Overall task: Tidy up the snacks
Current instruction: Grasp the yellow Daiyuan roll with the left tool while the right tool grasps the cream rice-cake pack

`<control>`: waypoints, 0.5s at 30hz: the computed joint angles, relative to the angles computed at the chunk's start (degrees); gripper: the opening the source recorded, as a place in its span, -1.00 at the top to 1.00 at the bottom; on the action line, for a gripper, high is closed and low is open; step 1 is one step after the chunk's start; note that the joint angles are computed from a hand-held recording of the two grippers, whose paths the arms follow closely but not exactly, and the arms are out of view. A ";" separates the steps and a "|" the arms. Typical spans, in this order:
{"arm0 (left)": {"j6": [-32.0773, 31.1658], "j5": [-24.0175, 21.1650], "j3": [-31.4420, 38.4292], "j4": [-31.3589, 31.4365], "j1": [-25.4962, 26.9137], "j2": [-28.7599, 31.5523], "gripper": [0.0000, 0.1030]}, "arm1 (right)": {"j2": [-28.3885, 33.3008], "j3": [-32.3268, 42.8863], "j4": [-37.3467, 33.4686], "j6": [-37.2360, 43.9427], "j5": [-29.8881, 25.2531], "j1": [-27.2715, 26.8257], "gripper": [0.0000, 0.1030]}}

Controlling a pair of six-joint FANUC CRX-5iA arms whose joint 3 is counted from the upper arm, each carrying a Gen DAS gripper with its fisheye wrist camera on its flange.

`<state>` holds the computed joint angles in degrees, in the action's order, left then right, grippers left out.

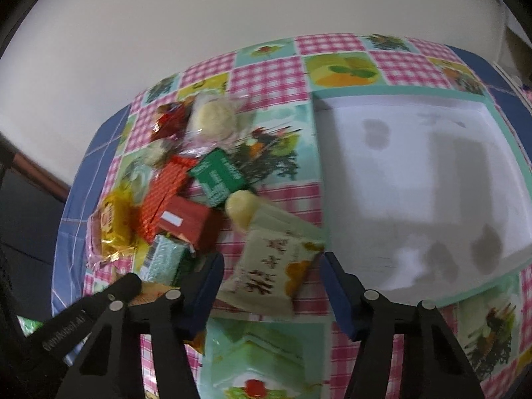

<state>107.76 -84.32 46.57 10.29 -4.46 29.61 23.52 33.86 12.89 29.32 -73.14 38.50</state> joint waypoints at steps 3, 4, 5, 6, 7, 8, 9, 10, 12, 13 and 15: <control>1.31 1.34 -1.00 -0.12 0.56 -0.80 0.48 | 2.17 2.86 -0.93 1.51 -1.65 -0.13 -0.13; 1.59 1.58 -1.09 -0.15 0.68 -0.87 0.48 | 2.71 3.49 -1.23 1.74 -2.23 -0.21 -0.13; 1.77 1.85 -1.49 -0.05 0.89 -1.16 0.48 | 3.21 4.07 -1.61 1.74 -2.77 -0.36 -0.13; 1.80 1.92 -1.65 0.09 1.05 -1.34 0.48 | 3.34 4.20 -1.92 1.63 -2.98 -0.54 -0.13; 1.75 2.00 -1.71 0.22 1.18 -1.38 0.48 | 3.65 4.49 -2.22 1.36 -3.25 -0.70 -0.13; 1.79 2.07 -1.76 0.37 1.28 -1.39 0.48 | 4.01 4.89 -2.61 1.06 -3.65 -0.88 -0.13; 1.77 2.19 -1.89 0.53 1.41 -1.46 0.48 | 4.29 5.28 -2.86 0.99 -4.04 -1.00 -0.13; 1.91 2.23 -1.77 0.56 1.45 -1.38 0.48 | 4.70 5.80 -3.09 0.88 -4.59 -1.14 -0.13; 1.92 2.44 -2.08 0.50 1.58 -1.66 0.48 | 5.19 6.24 -3.03 0.07 -5.39 -1.27 -0.13; 1.96 2.48 -2.07 0.45 1.60 -1.68 0.48 | 5.37 6.32 -2.79 -0.34 -5.58 -1.31 -0.12; 2.13 2.44 -1.93 0.47 1.60 -1.52 0.48 | 5.42 6.24 -2.66 -0.76 -5.60 -1.42 -0.13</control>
